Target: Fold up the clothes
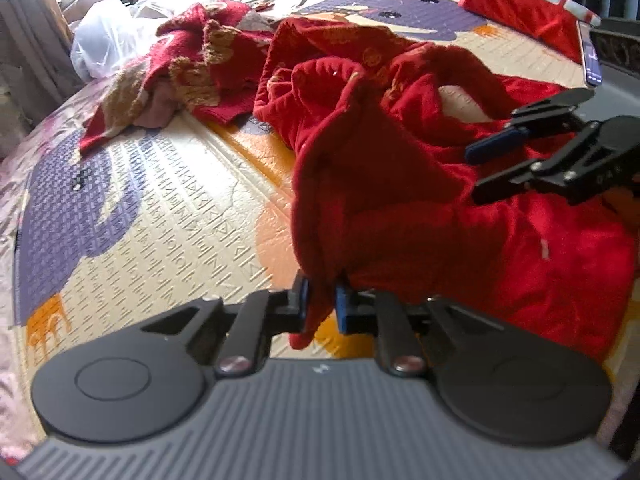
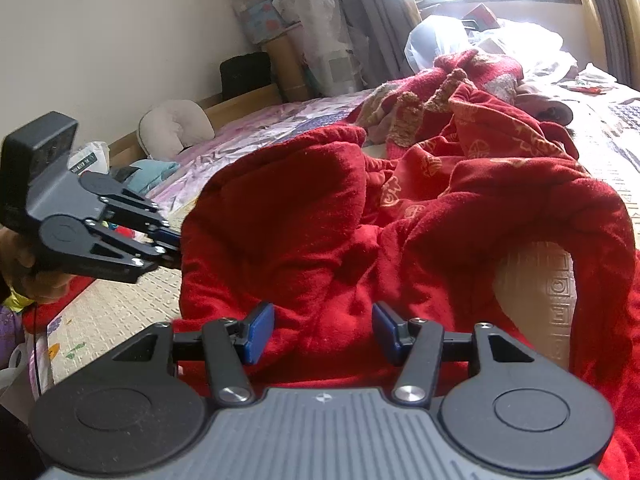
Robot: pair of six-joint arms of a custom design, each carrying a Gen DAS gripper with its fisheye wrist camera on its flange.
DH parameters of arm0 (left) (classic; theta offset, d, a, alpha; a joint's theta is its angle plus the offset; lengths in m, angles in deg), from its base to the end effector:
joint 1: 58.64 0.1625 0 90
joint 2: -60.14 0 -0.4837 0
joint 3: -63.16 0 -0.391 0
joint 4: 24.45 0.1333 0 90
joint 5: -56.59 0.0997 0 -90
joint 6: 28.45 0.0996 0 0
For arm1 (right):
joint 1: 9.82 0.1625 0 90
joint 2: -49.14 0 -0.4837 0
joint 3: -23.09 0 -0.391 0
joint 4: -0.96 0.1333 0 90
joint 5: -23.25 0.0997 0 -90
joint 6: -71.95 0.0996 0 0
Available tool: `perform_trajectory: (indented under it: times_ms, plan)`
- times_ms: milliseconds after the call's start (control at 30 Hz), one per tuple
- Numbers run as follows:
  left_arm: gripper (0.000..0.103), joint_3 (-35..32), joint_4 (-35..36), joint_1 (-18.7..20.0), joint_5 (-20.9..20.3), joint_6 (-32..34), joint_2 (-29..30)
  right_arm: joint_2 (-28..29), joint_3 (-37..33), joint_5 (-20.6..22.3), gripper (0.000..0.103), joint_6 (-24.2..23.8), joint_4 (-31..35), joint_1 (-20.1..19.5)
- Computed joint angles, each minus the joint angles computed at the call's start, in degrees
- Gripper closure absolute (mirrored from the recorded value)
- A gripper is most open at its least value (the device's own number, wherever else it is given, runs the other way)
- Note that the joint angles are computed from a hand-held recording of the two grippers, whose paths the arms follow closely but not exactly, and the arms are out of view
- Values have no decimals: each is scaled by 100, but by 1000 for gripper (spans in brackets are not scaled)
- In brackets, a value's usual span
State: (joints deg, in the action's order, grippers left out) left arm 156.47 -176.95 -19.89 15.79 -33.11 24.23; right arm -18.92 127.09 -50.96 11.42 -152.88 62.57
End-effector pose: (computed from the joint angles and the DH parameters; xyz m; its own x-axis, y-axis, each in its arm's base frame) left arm -0.4212 -0.6056 0.0608 -0.5231 0.4153 -0.7443 0.7367 0.6594 -0.1499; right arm -0.0378 -0.6492 0.3436 -0.7029 -0.6498 0.2891 -0.7005 0.5622 -0.4396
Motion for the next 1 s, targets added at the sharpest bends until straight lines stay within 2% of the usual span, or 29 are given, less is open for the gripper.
perform_trajectory:
  times_ms: [400,600,833,1000]
  plan:
    - [92,245,1593,-588,296,-1521,-529,-160,78,300,46,-85,148,-46]
    - [92,323,2741,-841,373,-2596,-772,-185,99,317,46,-70,200,-48]
    - [92,399,4205,-969,378,-3962,-985,-240,165,214,46,-372,411,-21]
    - [88,527,4412,-949,303,-4558,-1046,-284,272,92,45,-648,493,16]
